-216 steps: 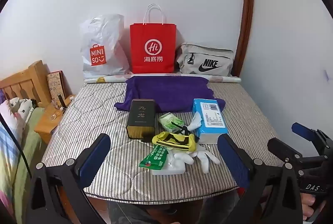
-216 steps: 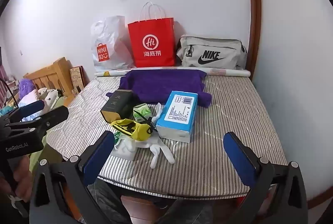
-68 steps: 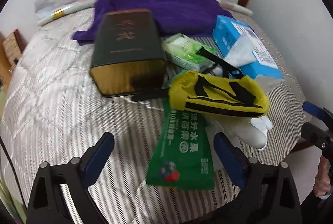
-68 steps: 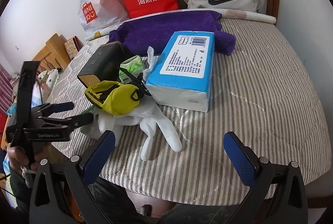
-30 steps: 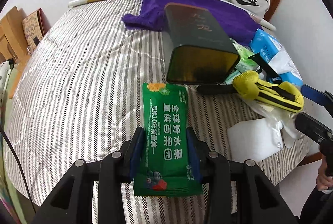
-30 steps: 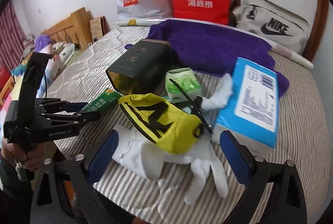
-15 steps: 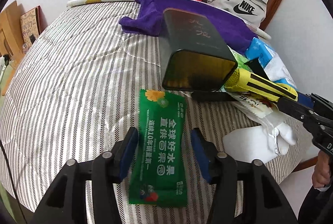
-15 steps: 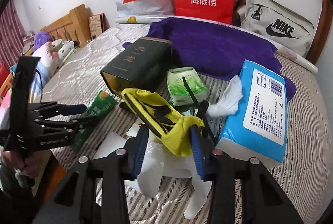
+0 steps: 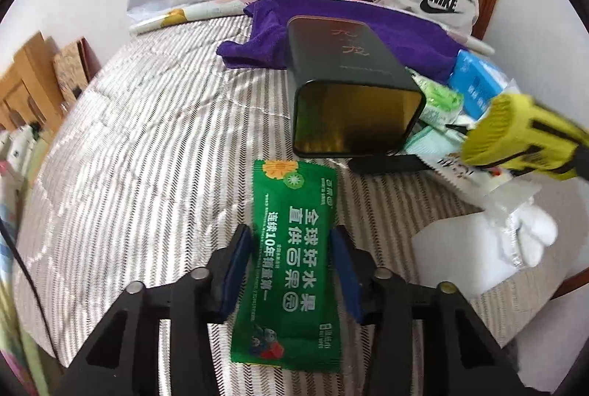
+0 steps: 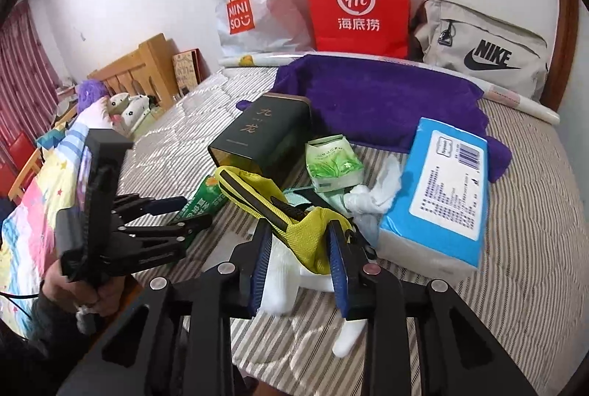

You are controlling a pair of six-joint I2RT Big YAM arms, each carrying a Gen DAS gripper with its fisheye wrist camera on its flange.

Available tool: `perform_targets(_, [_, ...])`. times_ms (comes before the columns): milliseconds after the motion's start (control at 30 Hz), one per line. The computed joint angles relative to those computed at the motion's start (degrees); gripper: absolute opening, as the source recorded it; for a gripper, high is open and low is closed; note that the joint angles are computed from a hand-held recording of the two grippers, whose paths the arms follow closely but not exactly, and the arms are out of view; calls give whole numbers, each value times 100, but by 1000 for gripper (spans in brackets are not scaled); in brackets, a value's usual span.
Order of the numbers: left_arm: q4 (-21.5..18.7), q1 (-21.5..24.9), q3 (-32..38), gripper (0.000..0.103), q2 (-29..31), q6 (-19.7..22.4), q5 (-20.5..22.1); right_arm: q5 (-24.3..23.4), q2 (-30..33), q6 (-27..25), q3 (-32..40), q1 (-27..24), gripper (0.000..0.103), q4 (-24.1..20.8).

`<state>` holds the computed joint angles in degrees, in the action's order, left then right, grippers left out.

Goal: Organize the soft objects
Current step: 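Lift the green snack packet with the left tool while the right tool grasps the yellow-black cloth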

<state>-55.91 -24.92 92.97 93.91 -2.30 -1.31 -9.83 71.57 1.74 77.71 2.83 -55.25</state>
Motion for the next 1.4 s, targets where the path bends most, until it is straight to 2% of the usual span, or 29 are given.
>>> perform_targets(333, [-74, 0, 17, 32, -9, -131, -103, 138, -554, 24, -314, -446, 29, -226])
perform_targets(600, [-280, -52, 164, 32, 70, -184, -240, 78, -734, -70, -647, -948, 26, -498])
perform_targets(733, [-326, -59, 233, 32, 119, -193, -254, 6, -683, -137, -806, -1051, 27, -455])
perform_targets(933, [-385, -66, 303, 34, 172, -224, -262, 15, -591, -205, -917, -1125, 32, -268])
perform_targets(1000, [-382, -65, 309, 35, 180, -232, -270, 54, -519, -254, -896, -1135, 42, -216])
perform_targets(1200, [-260, -68, 245, 35, 157, -233, -272, 202, -257, -336, -833, -1098, 49, 57])
perform_targets(1267, [-224, -58, 209, 34, 134, -211, -241, 278, -185, -329, -816, -1084, 49, 89])
perform_targets(1400, [-230, -28, 204, 29, 119, -262, -189, 250, -226, -354, -860, -1109, 30, 146])
